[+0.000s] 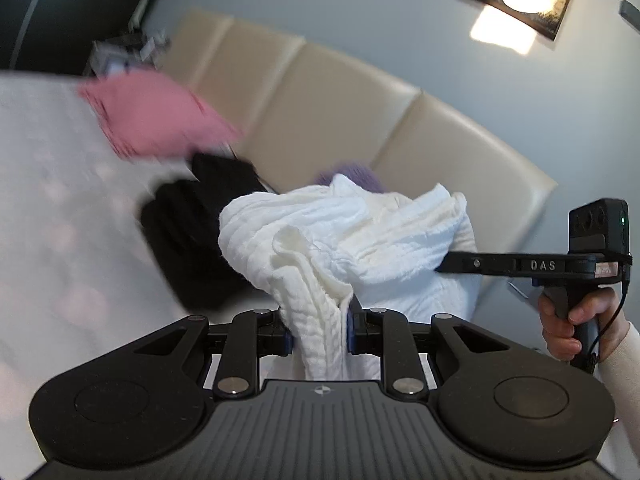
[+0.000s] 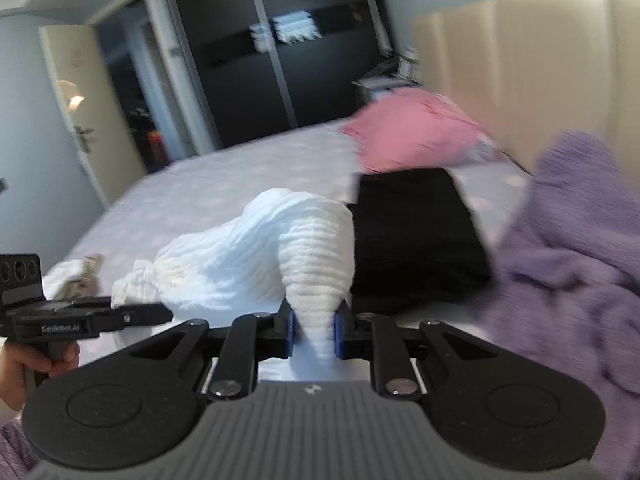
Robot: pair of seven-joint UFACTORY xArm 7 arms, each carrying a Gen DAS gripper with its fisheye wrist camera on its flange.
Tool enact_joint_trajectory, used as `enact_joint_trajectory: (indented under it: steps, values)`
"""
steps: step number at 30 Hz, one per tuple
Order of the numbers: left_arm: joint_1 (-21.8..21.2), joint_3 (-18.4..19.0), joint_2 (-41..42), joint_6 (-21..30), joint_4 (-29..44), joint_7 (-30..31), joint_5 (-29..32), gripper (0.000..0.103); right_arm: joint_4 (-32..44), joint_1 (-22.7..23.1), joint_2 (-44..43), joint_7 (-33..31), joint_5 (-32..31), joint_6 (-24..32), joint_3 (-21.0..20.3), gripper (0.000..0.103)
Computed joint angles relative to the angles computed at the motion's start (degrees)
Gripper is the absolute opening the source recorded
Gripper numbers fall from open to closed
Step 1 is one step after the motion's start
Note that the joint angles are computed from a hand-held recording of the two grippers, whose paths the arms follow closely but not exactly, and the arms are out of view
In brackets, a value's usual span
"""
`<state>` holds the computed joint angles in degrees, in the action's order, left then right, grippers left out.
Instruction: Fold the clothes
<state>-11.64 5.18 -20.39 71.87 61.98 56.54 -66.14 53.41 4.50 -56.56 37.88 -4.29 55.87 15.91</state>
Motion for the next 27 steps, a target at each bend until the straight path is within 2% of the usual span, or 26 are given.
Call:
enact_joint_trajectory:
  steps: [2, 4, 7, 9, 13, 16, 22, 25, 26, 27]
  values:
    - [-1.07, -1.82, 1.0, -0.29, -1.08, -2.65, -0.11, 0.02, 0.57, 0.12, -1.03, -1.3, 0.37, 5.56, -2.9, 0.02]
    - [-1.7, -3.09, 3.02, -0.39, -1.5, -4.96, 0.54, 0.02, 0.11, -0.14, -1.46, -2.04, 1.5, 8.82, -5.94, 0.02]
    - [-2.23, -5.54, 7.04, -3.39, -1.12, -5.97, 2.94, 0.02, -4.14, -1.17, -2.03, -2.21, 3.44, 8.88, -9.65, 0.021]
    - [-2.54, -7.2, 10.68, -6.6, 0.21, -6.72, 5.0, 0.02, -7.61, -1.82, -1.04, -3.32, 4.05, 6.83, -11.57, 0.021]
    - [-3.03, -10.12, 18.54, -13.14, 4.35, -8.94, 9.02, 0.02, -14.18, -3.14, 2.92, -5.08, 5.33, -1.7, -13.82, 0.021]
    - [-3.29, -11.97, 23.46, -16.37, 7.86, -11.41, 12.19, 0.02, -14.99, -3.95, 8.2, -7.28, 5.32, -6.2, -14.78, 0.02]
    - [-4.29, -15.13, 31.11, -21.28, 13.88, -15.01, 21.32, 0.022, -14.29, -6.16, 17.92, -8.78, 4.7, -9.75, -15.04, 0.021]
    - [-4.2, -16.19, 33.33, -22.07, 15.16, -18.19, 23.63, 0.027, -16.1, -6.56, 19.95, -8.66, 5.16, -12.55, -15.17, 0.021]
    - [-4.06, -16.59, 33.27, -22.16, 15.08, -18.83, 23.5, 0.032, -16.9, -6.8, 20.26, -8.3, 5.29, -13.6, -15.14, 0.022]
    - [-3.63, -16.77, 33.06, -22.13, 14.68, -18.74, 23.17, 0.037, -17.73, -7.06, 20.28, -7.92, 5.33, -14.66, -15.09, 0.028]
